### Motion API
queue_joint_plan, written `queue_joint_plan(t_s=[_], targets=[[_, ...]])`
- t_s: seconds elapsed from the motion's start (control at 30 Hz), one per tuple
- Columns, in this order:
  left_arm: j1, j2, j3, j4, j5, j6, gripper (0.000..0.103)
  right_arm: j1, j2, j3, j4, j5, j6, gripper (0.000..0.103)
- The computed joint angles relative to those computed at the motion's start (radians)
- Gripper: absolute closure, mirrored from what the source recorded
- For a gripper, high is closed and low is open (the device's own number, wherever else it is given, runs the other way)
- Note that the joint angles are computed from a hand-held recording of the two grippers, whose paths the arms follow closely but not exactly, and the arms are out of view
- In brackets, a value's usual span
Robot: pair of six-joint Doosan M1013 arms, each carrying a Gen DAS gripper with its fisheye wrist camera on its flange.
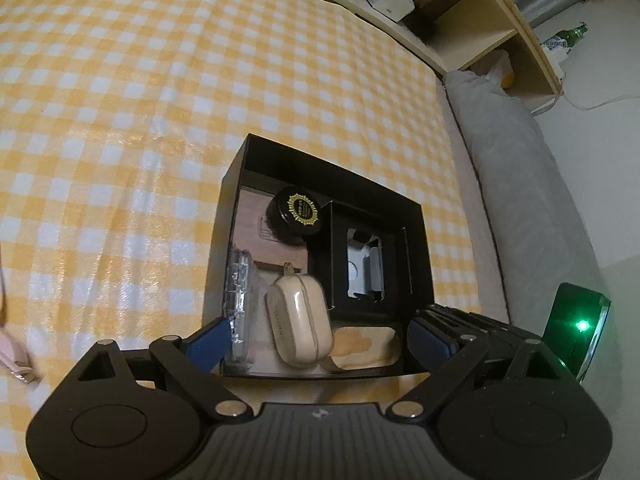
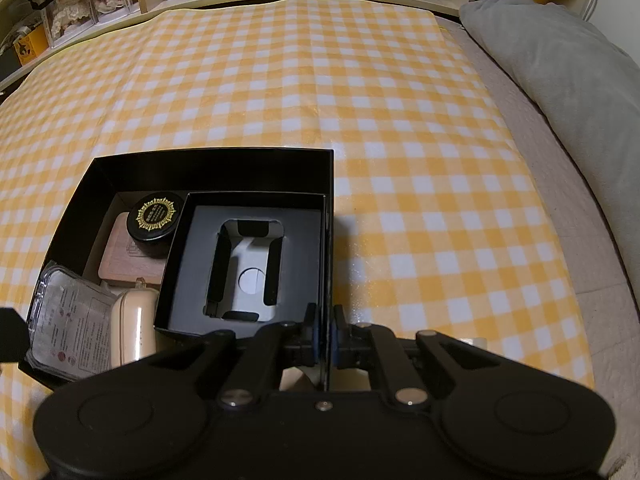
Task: Organize rigid objects
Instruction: 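Lower the nail-tip case into the large black box and open the left tool, then move the left tool to the pink scissors and close on them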
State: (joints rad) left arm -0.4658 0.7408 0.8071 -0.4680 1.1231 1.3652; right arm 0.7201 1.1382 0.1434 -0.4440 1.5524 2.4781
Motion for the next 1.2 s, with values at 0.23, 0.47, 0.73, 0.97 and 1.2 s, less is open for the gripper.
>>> queue_joint_plan(t_s=[0.23, 0.47, 0.73, 0.97, 1.2], targets=[[-0.006, -0.016, 0.004, 0.019, 0.018, 0.025, 0.007, 0.0, -0.006, 0.013, -0.001, -0.006, 0.003, 0.096], [-0.019, -0.041, 0.025, 0.059, 0.007, 0.061, 0.003, 0.001, 0.008, -0.016, -0.002, 0.009, -0.003, 0.096], [-0.03, -0.077, 0.068, 0.125, -0.048, 0.111, 0.0, 0.0, -0.007, 0.016, -0.001, -0.006, 0.003, 0.096], [-0.028, -0.118, 0.122, 0.19, -0.147, 0.159, 0.0, 0.001, 0.001, -0.001, -0.003, 0.002, -0.001, 0.096], [-0.015, -0.145, 0.149, 0.346, -0.249, 0.156, 0.0, 0.0, 0.001, 0.0, -0.003, 0.002, -0.003, 0.096]])
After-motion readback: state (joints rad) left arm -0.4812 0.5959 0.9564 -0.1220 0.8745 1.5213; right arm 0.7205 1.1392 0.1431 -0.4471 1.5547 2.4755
